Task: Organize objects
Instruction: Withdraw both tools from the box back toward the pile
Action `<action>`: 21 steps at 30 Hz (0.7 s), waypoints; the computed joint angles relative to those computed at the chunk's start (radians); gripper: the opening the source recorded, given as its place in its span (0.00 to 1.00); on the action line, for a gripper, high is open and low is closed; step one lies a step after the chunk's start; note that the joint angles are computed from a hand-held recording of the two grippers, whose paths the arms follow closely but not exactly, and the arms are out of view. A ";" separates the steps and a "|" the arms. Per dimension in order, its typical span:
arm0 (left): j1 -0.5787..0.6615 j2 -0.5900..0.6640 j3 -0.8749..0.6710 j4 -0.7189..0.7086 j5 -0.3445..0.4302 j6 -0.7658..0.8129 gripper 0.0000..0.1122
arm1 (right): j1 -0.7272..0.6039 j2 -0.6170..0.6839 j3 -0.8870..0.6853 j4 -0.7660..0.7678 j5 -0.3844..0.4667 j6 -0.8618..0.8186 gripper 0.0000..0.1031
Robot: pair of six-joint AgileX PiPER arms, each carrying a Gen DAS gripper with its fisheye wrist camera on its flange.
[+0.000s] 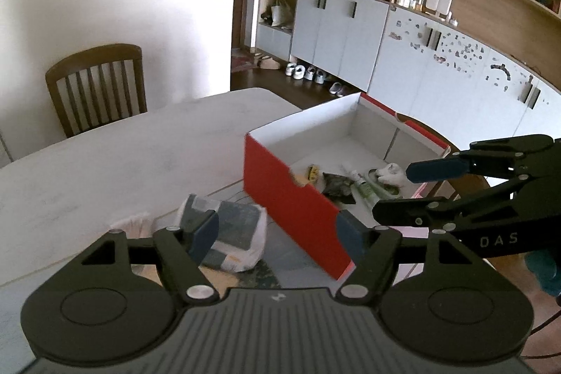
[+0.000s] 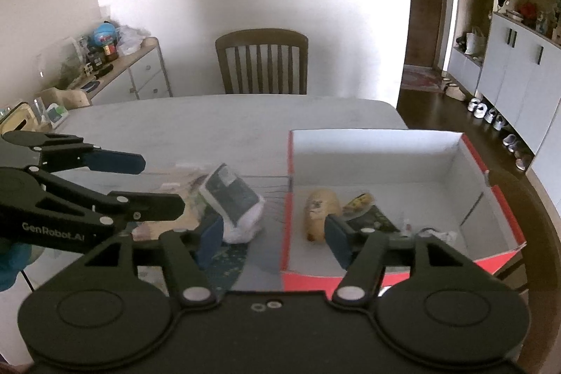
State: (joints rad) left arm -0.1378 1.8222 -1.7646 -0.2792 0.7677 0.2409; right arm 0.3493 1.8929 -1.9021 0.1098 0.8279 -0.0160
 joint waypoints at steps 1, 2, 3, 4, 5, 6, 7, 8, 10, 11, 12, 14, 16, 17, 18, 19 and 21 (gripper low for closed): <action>0.010 -0.011 0.019 -0.011 -0.008 0.013 0.70 | 0.010 0.001 -0.001 -0.009 -0.002 0.011 0.66; 0.019 -0.023 0.040 -0.019 -0.019 0.025 0.71 | 0.020 0.001 0.003 -0.021 -0.006 0.024 0.67; 0.029 -0.031 0.055 -0.026 -0.024 0.035 0.71 | 0.030 0.002 0.005 -0.031 -0.011 0.039 0.68; 0.037 -0.038 0.067 -0.034 -0.025 0.044 0.71 | 0.038 0.002 0.006 -0.036 -0.012 0.050 0.71; 0.051 -0.043 0.078 -0.049 -0.023 0.059 0.71 | 0.046 0.004 0.007 -0.040 -0.015 0.060 0.73; 0.062 -0.047 0.087 -0.064 -0.021 0.072 0.71 | 0.054 0.005 0.008 -0.047 -0.018 0.072 0.76; 0.074 -0.053 0.099 -0.079 -0.022 0.089 0.72 | 0.061 0.008 0.006 -0.055 -0.020 0.085 0.78; 0.084 -0.059 0.115 -0.092 -0.027 0.104 0.73 | 0.069 0.011 0.005 -0.064 -0.022 0.098 0.79; 0.104 -0.071 0.144 -0.112 -0.034 0.133 0.74 | 0.087 0.017 0.000 -0.083 -0.021 0.122 0.83; 0.116 -0.075 0.155 -0.126 -0.036 0.152 0.74 | 0.097 0.023 -0.006 -0.097 -0.020 0.137 0.83; 0.123 -0.078 0.165 -0.134 -0.038 0.161 0.74 | 0.106 0.030 -0.014 -0.108 -0.017 0.151 0.84; 0.145 -0.090 0.195 -0.161 -0.048 0.191 0.76 | 0.119 0.042 -0.027 -0.125 -0.010 0.173 0.87; 0.168 -0.099 0.221 -0.191 -0.054 0.218 0.82 | 0.134 0.053 -0.034 -0.148 -0.009 0.198 0.91; 0.179 -0.102 0.234 -0.202 -0.057 0.228 0.83 | 0.142 0.056 -0.034 -0.161 -0.010 0.213 0.91; 0.190 -0.104 0.243 -0.214 -0.057 0.239 0.86 | 0.149 0.063 -0.040 -0.173 -0.006 0.225 0.91; 0.201 -0.105 0.253 -0.226 -0.058 0.251 0.89 | 0.155 0.071 -0.048 -0.181 -0.002 0.235 0.91; 0.223 -0.107 0.278 -0.263 -0.065 0.287 0.90 | 0.165 0.091 -0.070 -0.205 0.008 0.257 0.91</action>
